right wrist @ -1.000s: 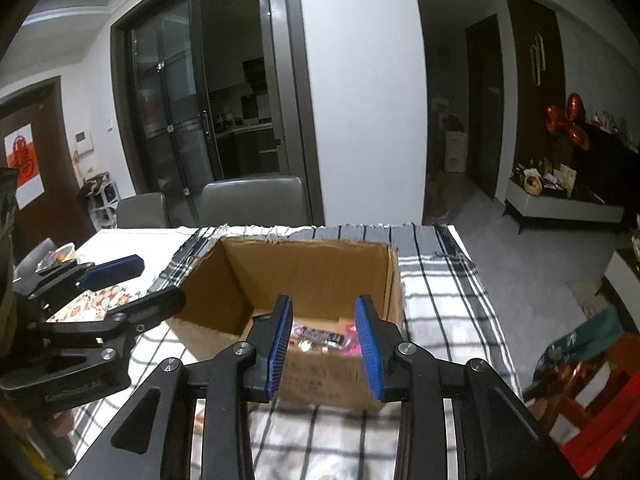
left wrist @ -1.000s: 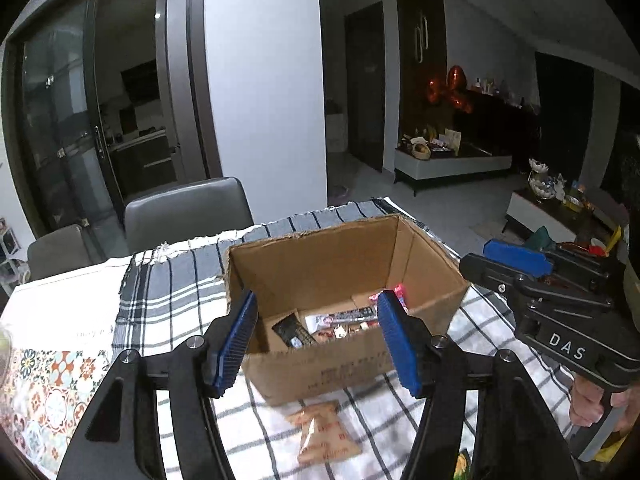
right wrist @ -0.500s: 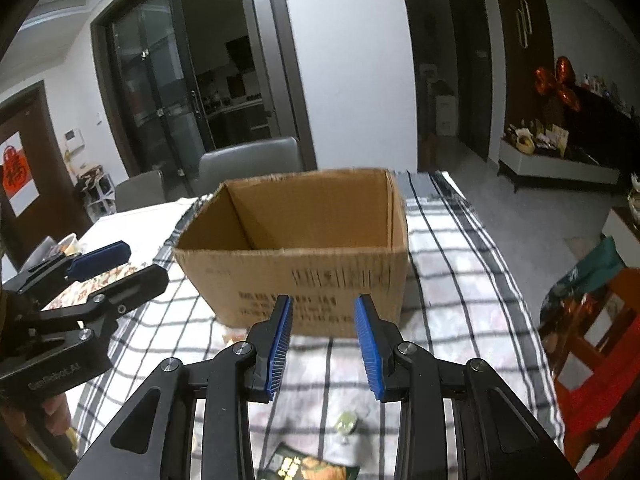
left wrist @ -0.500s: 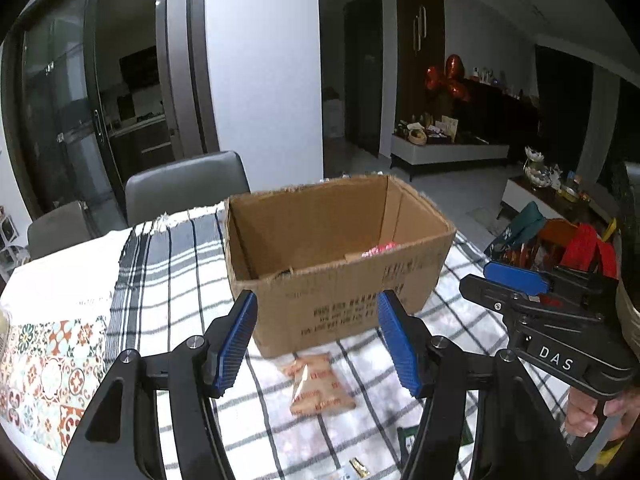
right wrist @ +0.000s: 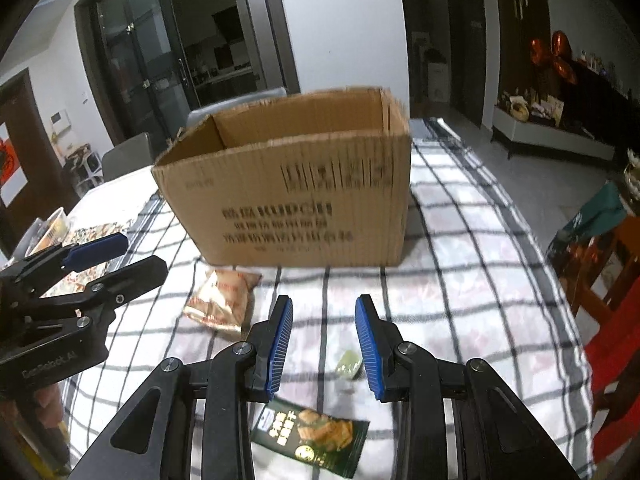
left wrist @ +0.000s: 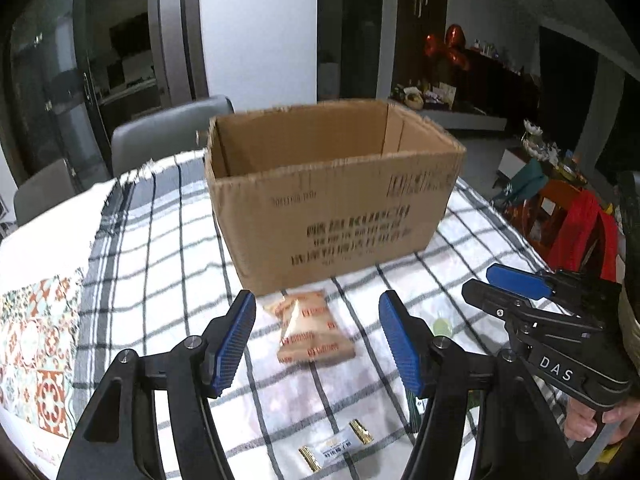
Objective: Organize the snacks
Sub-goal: 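Move both open tools back toward the snacks in front of the box, then grasp the Fortune Biscuits pouch with the left tool while the right tool grasps the pale green candy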
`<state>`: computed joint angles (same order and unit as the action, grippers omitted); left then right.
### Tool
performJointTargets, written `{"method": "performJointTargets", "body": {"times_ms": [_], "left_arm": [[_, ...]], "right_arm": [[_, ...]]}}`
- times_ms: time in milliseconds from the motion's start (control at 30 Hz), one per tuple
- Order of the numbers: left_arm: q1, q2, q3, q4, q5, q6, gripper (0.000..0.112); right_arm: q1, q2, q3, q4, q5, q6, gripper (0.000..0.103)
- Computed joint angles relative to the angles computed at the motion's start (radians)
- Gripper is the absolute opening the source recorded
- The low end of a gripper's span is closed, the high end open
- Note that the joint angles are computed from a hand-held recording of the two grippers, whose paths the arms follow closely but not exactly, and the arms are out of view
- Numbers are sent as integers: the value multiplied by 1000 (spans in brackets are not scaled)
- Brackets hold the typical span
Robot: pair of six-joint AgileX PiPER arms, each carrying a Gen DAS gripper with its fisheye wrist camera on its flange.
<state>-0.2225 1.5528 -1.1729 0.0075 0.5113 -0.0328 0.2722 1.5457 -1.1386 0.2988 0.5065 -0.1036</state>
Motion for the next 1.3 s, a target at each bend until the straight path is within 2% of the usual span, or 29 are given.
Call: {"method": "performJointTargets", "body": {"times_ms": [133, 367, 600, 933, 1300], "left_arm": [[11, 26, 10, -37, -7, 32, 64], [9, 90, 3, -23, -15, 16, 66], [-36, 166, -22, 183, -26, -176, 67], [-29, 242, -70, 234, -39, -234, 68], [-9, 312, -130, 140, -24, -170, 67]], "right_arm": [[1, 16, 22, 14, 0, 9, 34], [-16, 55, 42, 31, 15, 52, 34], [-13, 64, 83, -17, -16, 102, 34], [26, 102, 81, -145, -49, 204, 34], [35, 147, 53, -181, -56, 221, 33]]}}
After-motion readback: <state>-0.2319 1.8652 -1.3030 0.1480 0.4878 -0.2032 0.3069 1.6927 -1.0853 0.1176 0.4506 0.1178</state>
